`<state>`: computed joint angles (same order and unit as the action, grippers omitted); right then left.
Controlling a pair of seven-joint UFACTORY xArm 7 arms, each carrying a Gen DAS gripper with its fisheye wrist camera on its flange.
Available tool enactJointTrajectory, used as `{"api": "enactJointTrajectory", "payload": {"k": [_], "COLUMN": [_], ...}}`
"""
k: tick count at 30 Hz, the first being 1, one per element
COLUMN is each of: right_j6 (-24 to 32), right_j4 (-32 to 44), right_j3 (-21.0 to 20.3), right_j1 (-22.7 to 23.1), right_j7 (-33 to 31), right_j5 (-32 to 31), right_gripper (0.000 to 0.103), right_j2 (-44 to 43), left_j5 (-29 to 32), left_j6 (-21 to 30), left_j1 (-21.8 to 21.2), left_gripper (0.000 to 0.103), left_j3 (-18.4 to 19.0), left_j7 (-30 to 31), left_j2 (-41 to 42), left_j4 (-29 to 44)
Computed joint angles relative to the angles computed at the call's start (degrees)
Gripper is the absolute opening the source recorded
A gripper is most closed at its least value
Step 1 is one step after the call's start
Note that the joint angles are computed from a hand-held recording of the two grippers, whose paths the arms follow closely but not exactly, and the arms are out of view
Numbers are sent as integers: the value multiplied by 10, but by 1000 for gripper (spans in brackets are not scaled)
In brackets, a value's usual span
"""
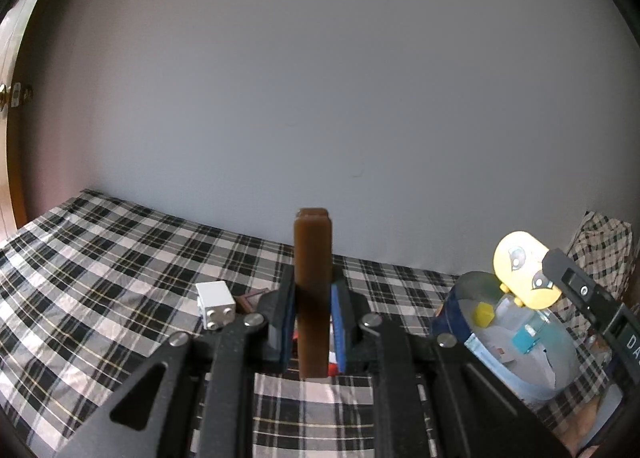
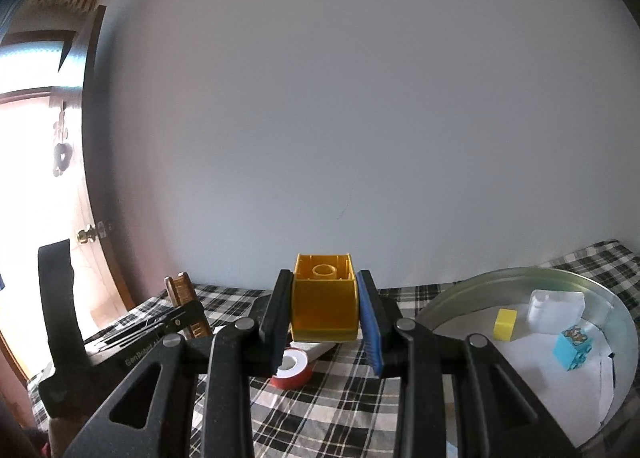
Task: Organize rigid objects
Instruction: 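Carry the yellow brick and brown stick over the tin with both tools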
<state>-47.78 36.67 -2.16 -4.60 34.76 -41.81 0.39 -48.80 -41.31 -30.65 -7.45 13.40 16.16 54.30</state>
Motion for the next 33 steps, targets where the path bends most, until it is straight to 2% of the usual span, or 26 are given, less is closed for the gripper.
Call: {"api": "enactJointTrajectory", "payload": {"k": [8,18,21,25,30,33], "right_j6": [-9,-21,-29,-41,-31,-35], "right_j4": [-9,-7,-20,-37,-11,-8], "right_j3": [-2,-9,-7,-4,-25,-25], "right_j1": [0,-9,-8,-4,-33,-42], "right_j7": [-32,-24,-72,-174,-99,-93], "right_j5": [40,47,76,141,85,87], "right_gripper": [34,34,34,34,34,34], "right_j2": [-9,-10,-13,-9,6,9], "left_j5": [-32,-78,-88,-99,-118,-131], "left_j6": [-5,-7,-8,-7,0,4], "left_j1": [-30,-54,-59,-66,-82,-92], "left_gripper": [14,14,14,14,14,14], "left_j3": [-3,-9,-11,-13,-15,-15], "left_j7": [53,117,132,149,181,206], "left_j2": [20,47,53,65,89,103], "left_j4": [44,99,112,135,177,204]}}
